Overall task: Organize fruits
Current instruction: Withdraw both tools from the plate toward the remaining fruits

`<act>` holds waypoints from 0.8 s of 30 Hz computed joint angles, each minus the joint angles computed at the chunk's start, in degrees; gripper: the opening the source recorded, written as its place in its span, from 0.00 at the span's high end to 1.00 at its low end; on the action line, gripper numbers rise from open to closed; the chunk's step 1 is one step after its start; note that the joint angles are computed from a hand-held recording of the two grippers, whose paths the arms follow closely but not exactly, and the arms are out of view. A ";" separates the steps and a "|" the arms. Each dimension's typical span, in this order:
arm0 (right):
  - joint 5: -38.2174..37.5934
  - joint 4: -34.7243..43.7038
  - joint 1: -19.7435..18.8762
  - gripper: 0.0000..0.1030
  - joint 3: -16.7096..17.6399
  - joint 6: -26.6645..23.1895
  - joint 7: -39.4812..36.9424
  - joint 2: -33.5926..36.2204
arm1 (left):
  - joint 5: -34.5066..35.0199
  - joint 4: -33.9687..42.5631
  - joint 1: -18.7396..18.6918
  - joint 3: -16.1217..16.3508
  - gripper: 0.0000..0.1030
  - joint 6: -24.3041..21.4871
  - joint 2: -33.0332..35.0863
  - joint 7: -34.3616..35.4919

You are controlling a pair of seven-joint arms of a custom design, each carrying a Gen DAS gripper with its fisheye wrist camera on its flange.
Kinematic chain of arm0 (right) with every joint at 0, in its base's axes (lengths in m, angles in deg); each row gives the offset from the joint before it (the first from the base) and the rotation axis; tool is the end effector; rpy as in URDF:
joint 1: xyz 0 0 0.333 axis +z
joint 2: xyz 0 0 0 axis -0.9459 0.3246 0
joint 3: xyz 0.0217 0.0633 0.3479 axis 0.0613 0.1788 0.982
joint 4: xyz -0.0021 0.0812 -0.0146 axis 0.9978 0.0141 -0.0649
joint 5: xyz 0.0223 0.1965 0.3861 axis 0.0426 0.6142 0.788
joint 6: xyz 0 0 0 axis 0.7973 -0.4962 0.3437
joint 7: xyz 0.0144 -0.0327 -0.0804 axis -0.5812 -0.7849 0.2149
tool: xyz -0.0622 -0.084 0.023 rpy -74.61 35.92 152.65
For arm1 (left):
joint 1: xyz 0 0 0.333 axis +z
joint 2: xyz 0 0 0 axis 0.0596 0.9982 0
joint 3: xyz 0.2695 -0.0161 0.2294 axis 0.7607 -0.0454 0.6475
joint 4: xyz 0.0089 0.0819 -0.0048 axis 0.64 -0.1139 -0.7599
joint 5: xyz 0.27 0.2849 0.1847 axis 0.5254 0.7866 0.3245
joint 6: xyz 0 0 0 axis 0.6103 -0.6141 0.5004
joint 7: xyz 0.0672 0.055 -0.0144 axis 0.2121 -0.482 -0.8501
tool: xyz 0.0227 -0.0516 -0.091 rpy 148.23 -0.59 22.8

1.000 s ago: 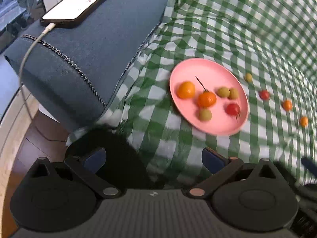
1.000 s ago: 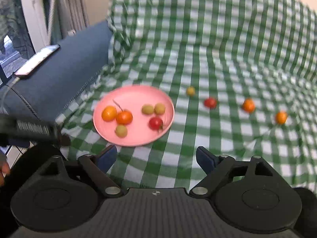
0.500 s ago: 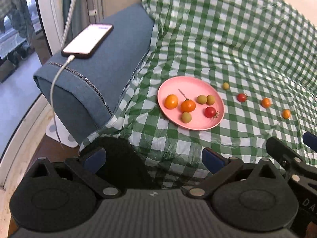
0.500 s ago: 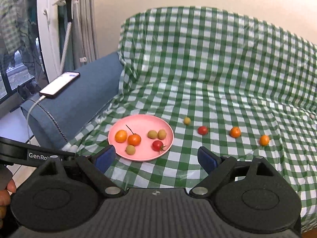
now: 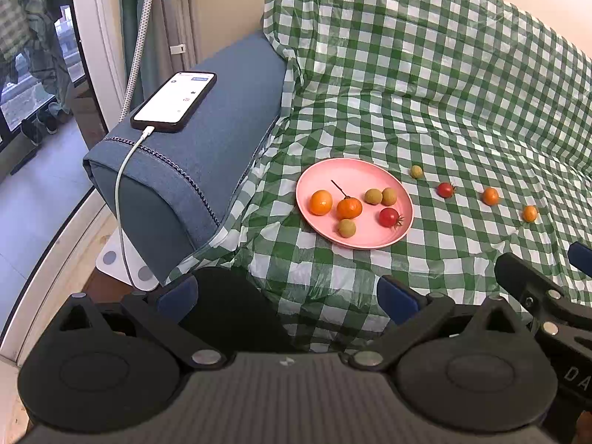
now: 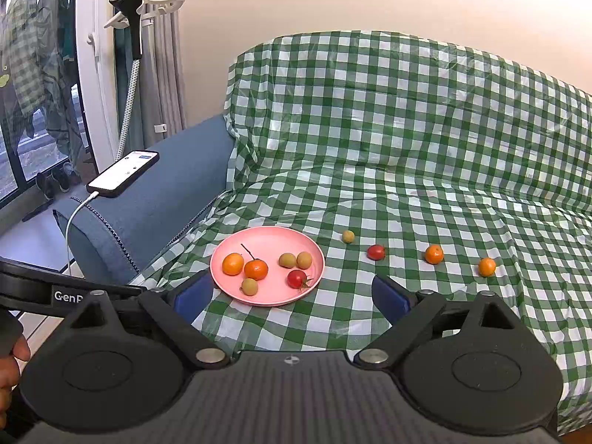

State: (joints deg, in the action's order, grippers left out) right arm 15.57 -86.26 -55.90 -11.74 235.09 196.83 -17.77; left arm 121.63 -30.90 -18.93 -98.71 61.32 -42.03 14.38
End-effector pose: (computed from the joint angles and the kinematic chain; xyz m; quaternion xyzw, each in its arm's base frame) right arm 0.5455 0.2684 0.6606 -0.6703 0.5525 -0.2833 0.4064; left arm 0.5816 -0.3609 0.6810 -0.7222 0.5948 -0.2119 0.2822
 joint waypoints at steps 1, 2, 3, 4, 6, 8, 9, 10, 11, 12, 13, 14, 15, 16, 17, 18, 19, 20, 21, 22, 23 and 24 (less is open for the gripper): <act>0.17 0.02 0.07 0.08 0.01 -0.15 -0.02 0.00 | -0.14 -0.04 0.04 0.01 0.00 -0.03 0.01 0.10; 1.04 -0.30 0.32 0.08 -0.23 -0.24 -0.79 -0.33 | -0.27 -0.08 0.09 0.03 0.00 0.03 0.01 0.18; 1.68 -0.53 0.46 0.08 -0.30 -0.44 -1.27 -0.60 | -0.39 -0.10 0.13 0.04 0.00 0.03 0.05 0.23; 2.09 -0.56 0.51 0.07 -0.26 -0.74 -1.51 -0.72 | -0.53 -0.12 0.15 0.05 0.00 -0.01 0.08 0.29; 2.87 -0.49 0.59 0.07 -0.26 -1.18 -2.06 -0.70 | -0.94 -0.17 0.24 0.06 0.00 0.02 0.14 0.49; 3.15 -0.35 0.59 0.06 -0.16 -1.57 -2.15 -0.61 | -1.29 -0.23 0.31 0.08 0.00 0.07 0.21 0.66; 3.19 -0.21 0.58 0.06 -0.12 -1.71 -2.11 -0.47 | -1.42 -0.22 0.32 0.09 0.00 0.04 0.27 0.75; 3.31 -0.15 0.62 0.06 -0.12 -1.82 -2.15 -0.38 | -1.55 -0.21 0.33 0.10 0.00 0.04 0.31 0.81; 3.44 0.06 0.67 0.06 -0.13 -1.91 -2.24 -0.13 | -1.59 -0.18 0.31 0.11 0.00 0.03 0.37 0.80; 3.60 0.23 0.76 0.06 -0.15 -2.04 -2.32 0.07 | -1.65 -0.18 0.31 0.12 0.00 0.03 0.39 0.86; 4.00 0.30 0.92 0.06 -0.24 -2.19 -2.57 0.17 | -1.69 -0.13 0.28 0.12 0.00 -0.01 0.45 0.89; 4.39 0.43 1.05 0.06 -0.32 -2.38 -2.75 0.30 | -1.78 -0.12 0.29 0.14 0.00 -0.02 0.47 0.97; 5.04 0.46 1.22 0.06 -0.47 -2.55 -3.13 0.37 | -1.81 -0.11 0.26 0.14 0.00 -0.03 0.50 0.94; 5.72 0.52 1.37 0.06 -0.60 -2.76 -3.43 0.46 | -1.85 -0.08 0.25 0.16 0.00 -0.07 0.53 0.91; 6.05 0.66 1.44 0.06 -0.65 -2.98 -3.51 0.60 | -1.87 -0.04 0.25 0.18 0.00 -0.06 0.55 0.93; 6.19 0.71 1.47 0.06 -0.68 -3.13 -3.43 0.65 | -1.94 -0.06 0.26 0.20 0.00 -0.01 0.54 0.96; 6.11 0.78 1.44 0.06 -0.67 -3.21 -3.21 0.72 | -1.92 -0.12 0.27 0.22 0.00 0.08 0.51 0.87; 5.90 0.82 1.39 0.05 -0.66 -3.22 -2.97 0.75 | -1.90 -0.17 0.25 0.22 0.00 0.11 0.50 0.75; 5.58 0.86 1.35 0.05 -0.62 -3.24 -2.68 0.78 | -1.95 -0.20 0.28 0.22 0.00 0.17 0.48 0.85; 5.38 0.86 1.36 0.05 -0.61 -3.20 -2.58 0.79 | -1.91 -0.28 0.28 0.23 0.00 0.25 0.42 0.83; 5.20 0.92 1.38 0.05 -0.58 -3.16 -2.49 0.88 | -1.77 -0.37 0.26 0.23 0.00 0.36 0.38 0.68; 4.73 1.02 1.35 0.05 -0.52 -3.20 -2.22 1.00 | -1.58 -0.23 0.21 0.23 0.00 0.27 0.47 0.51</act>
State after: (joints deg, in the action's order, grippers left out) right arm 20.31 -85.24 -54.55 -12.25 231.89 194.61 -16.77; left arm 120.05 -31.13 -18.72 -98.48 61.59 -41.55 14.89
